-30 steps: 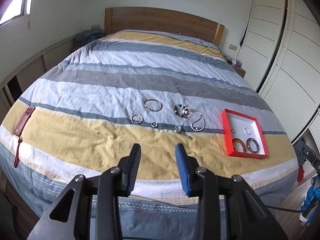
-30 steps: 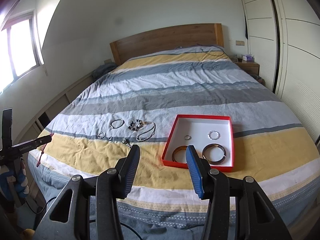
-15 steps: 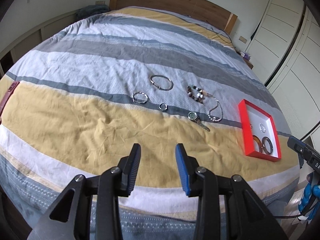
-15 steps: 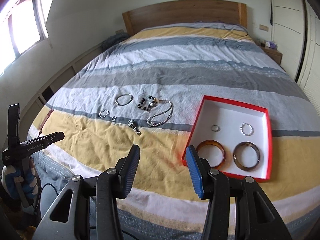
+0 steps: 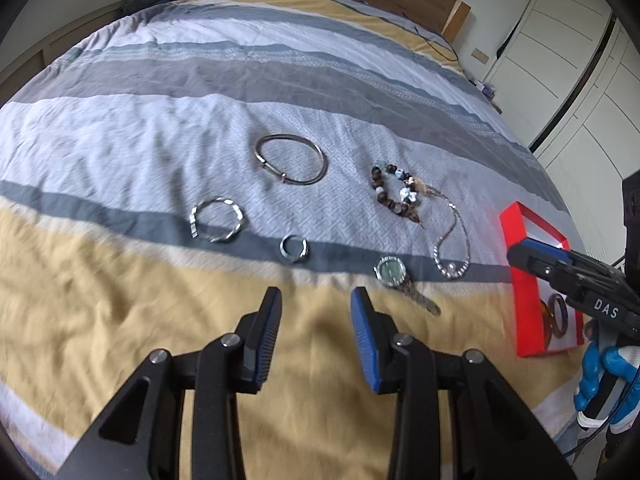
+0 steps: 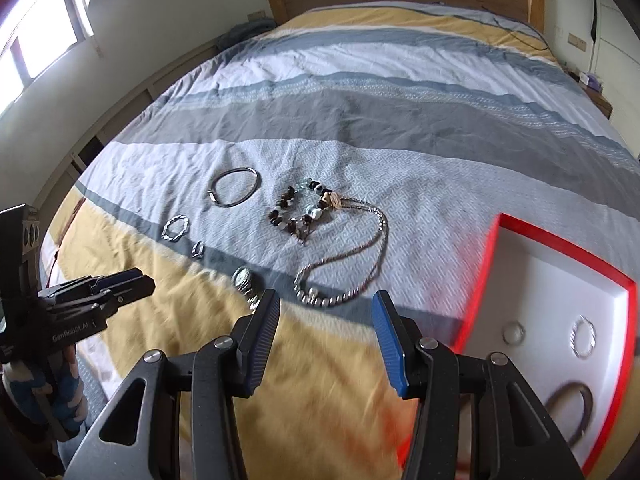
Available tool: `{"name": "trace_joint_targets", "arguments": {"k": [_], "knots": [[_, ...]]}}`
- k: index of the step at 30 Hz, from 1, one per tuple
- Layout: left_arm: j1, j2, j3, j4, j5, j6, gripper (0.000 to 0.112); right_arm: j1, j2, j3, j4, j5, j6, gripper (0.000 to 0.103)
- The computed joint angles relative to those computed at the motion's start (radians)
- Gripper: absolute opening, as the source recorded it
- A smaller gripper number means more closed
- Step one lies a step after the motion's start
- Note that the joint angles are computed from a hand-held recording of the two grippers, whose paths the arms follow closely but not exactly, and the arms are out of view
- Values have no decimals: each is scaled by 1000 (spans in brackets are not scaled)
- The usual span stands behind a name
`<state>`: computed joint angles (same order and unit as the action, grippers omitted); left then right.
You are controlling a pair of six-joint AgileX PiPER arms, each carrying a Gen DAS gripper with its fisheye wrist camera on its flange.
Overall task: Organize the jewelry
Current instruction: 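Grasp a silver ring with the left tool while the right tool grasps the pearl necklace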
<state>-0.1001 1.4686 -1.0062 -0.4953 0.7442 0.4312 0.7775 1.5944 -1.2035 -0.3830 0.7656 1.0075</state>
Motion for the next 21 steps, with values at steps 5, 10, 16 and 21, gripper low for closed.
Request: {"name": "trace_joint_targets", "arguments": {"k": [5,10,16,21], "knots": [[-41,124,-58,34,-68,-61,34,-100,106,-47,92,-47,-87,48],[-42,183,-74,27,-109,-68,34,-163,196,-88,178,-81,-147,48],[-55,216,-81,11,-148,-59,32,-197,278,-147,214,-77,-166,47],[-82,216,-58,46,-207,-105,23,-203,324,-188,190,-48,-155,13]]}}
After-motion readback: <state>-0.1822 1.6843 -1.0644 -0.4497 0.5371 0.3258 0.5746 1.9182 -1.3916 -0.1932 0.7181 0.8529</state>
